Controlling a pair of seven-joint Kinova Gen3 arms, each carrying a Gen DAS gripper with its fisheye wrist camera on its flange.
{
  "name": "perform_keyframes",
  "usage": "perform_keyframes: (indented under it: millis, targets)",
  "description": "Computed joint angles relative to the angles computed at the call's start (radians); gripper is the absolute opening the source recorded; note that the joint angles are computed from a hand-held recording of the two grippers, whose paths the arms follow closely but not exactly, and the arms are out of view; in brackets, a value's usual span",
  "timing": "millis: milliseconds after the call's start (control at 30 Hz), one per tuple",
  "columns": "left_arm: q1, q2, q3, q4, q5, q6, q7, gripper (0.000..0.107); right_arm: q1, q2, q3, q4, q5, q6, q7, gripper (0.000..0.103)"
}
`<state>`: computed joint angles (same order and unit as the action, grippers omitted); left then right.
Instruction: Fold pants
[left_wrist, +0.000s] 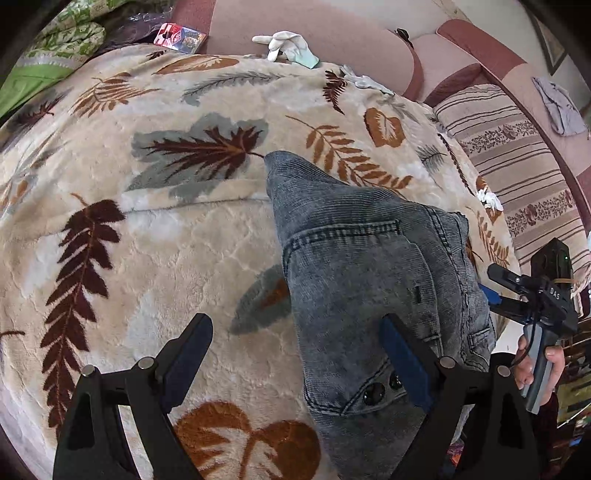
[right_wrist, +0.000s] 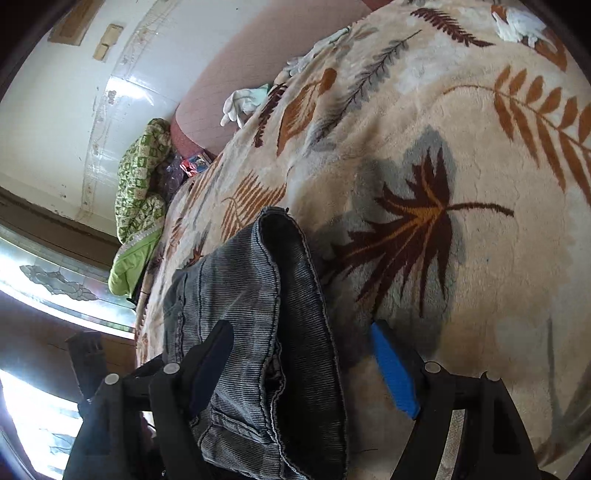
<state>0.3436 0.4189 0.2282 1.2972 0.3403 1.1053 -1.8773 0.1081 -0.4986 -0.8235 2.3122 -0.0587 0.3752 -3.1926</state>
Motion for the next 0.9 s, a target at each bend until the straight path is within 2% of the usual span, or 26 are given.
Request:
perform_keyframes:
  millis: [67,167,400,900]
  targets:
    - [0.023,-0.006,0.000,0.004,-0.041,-0.034,0.013,0.092,-0.037,-0.023,0.038,0.053,-0.028,-0.067,-0.008,0.079]
    - [0.073,-0.050,-0.021,0.066,-0.104,-0.145,0.026,0.092,-0.043,-0.050,0.044,0.098,-0.071,-0.131,-0.015,0.079]
    - [0.144,-0.135,-0.039,0.196,-0.269,-0.353,0.092,0.092,0.026,-0.028,-0.004,0.046,-0.067,-0.089,0.024,0.080]
    - [0.157,-0.162,-0.025,0.242,-0.358,-0.412,0.157,0.092,0.072,-0.001,-0.056,0.021,-0.066,-0.110,0.043,0.080]
